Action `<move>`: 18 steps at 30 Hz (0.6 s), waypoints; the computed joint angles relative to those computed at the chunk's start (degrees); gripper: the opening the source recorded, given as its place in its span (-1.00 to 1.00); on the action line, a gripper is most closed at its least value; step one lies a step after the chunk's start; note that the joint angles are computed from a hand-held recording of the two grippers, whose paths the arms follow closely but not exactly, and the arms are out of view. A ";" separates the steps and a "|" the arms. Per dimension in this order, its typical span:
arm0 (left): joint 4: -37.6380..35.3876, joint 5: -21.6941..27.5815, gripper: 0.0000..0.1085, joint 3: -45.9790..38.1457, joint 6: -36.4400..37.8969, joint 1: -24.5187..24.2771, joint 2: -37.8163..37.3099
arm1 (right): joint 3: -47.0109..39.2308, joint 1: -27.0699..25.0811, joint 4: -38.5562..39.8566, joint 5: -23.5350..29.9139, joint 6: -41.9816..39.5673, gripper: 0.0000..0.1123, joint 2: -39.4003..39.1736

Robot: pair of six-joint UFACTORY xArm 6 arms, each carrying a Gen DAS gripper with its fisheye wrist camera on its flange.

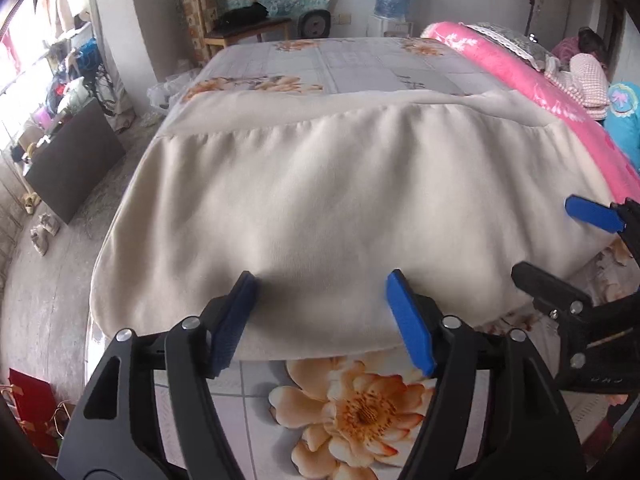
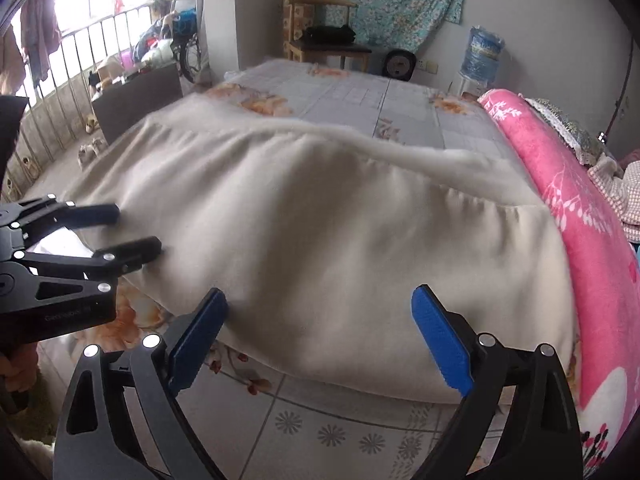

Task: Fold large clothes

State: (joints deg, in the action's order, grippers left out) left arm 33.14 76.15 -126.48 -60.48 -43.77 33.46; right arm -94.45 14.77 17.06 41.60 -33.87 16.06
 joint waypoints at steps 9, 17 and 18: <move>2.01 -1.94 0.43 18.83 -10.57 -0.22 -14.57 | 3.36 -6.58 -0.25 -3.76 5.52 0.62 -4.50; 0.82 -2.44 0.49 21.26 -13.82 -0.13 -17.17 | -1.29 -11.37 2.47 5.37 9.59 0.63 -1.97; 1.81 -1.55 0.49 20.55 -13.63 -0.99 -17.23 | 0.14 -11.56 4.26 5.44 7.80 0.63 -3.75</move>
